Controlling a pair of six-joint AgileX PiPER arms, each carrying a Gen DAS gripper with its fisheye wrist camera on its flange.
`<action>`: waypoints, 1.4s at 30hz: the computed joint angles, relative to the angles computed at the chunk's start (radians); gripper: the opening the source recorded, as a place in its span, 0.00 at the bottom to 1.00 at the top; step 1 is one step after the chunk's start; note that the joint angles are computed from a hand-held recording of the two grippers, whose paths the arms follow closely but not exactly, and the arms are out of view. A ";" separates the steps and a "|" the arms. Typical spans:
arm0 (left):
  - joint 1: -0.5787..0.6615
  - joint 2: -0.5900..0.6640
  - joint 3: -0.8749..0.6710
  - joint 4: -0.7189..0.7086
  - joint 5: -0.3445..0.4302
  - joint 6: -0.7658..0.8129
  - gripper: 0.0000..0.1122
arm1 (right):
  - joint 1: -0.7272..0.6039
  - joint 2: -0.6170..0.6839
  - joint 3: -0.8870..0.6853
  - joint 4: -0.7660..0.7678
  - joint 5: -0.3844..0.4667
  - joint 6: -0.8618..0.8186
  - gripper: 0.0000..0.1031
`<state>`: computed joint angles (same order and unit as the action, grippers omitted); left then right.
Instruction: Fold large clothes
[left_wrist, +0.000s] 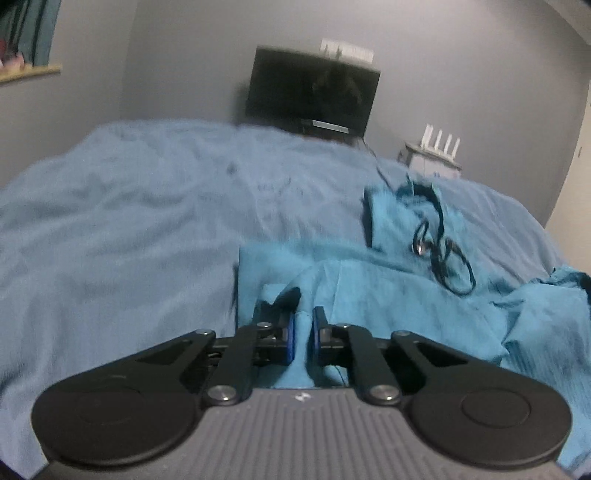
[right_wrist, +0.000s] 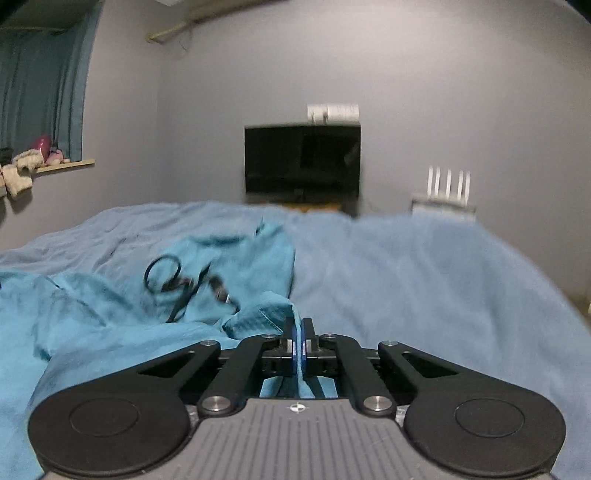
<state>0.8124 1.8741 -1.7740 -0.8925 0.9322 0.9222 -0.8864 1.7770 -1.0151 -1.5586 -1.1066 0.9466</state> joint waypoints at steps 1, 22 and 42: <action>-0.005 0.001 -0.005 -0.004 -0.017 -0.007 0.05 | 0.023 0.001 -0.012 0.028 0.012 -0.007 0.02; -0.127 -0.064 0.130 -0.014 -0.228 0.108 0.55 | 0.310 -0.104 0.133 0.117 0.367 0.014 0.59; -0.259 -0.182 0.409 0.226 -0.295 0.121 0.64 | 0.064 -0.307 0.475 -0.121 0.266 -0.022 0.60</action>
